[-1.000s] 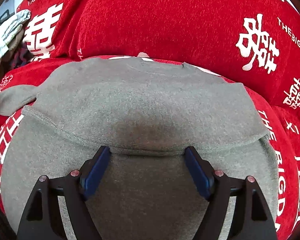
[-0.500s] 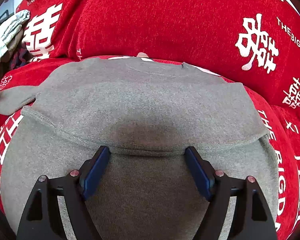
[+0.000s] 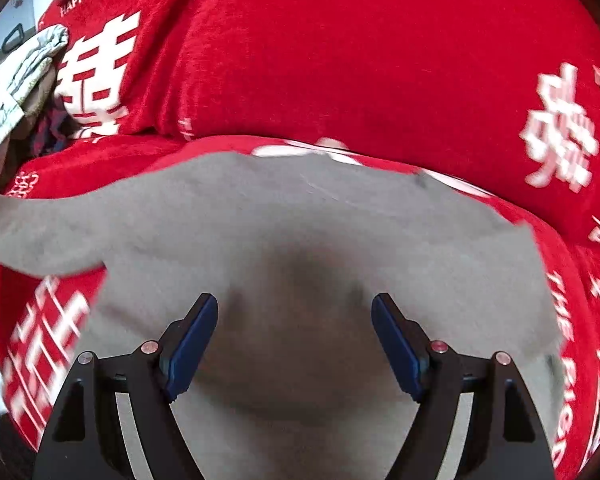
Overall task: Fold small clothes
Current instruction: 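Close the left tool on the other sleeve cuff, then carry the held sleeve across the sweater body toward the right tool, release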
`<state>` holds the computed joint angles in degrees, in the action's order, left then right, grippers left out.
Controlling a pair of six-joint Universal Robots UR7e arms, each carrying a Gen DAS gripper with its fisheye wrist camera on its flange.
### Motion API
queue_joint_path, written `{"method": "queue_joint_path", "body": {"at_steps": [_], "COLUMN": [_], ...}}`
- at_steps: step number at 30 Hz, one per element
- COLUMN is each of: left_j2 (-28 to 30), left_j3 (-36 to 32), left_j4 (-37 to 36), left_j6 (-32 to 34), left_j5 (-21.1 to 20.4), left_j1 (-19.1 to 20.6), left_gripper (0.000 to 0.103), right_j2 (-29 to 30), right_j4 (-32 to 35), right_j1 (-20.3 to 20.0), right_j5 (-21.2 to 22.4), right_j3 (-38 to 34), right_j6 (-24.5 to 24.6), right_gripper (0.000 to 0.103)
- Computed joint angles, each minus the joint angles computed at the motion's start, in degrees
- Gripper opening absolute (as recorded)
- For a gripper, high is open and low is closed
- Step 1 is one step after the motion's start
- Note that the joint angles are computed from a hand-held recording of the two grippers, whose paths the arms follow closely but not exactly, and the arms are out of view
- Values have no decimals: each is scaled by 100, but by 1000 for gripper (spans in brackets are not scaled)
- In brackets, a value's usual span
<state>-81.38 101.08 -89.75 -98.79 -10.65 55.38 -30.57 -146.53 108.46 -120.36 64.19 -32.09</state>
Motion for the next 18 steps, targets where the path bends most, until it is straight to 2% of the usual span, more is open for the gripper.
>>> {"method": "queue_joint_path", "body": {"at_steps": [6,7,8,10,13,16,18], "left_j2": [192,231,267,314,497,753,959], "left_j3": [-488,-558,-609,-643,-768,-901,-973], "left_j4": [998,1087,1051,915,659,185,-366], "left_j6": [-457,-467,-361,-147,234,729,1228], "left_j5": [-50,-65,-78,-83,-85,-174,-279], "left_j1": [-117,-134,-160,-199,-245,-247,-243], "left_gripper": [9,9,9,9,9,9,9], "right_j2": [1111,1257,1379,1359,922,610,374], "right_j4": [1504,1618,1493,1284,1098,643,700], "right_j1": [181,208,283,323,208,104,-28], "right_j5": [-86,-193,-447,-432,110,-21,-59], "right_j3": [-1540,-1659,-1702,-1610,-1184,-809,-646], "right_j6": [688,725,522,209,334,291,424], "right_gripper": [82,83,84,83,83,83,84]}}
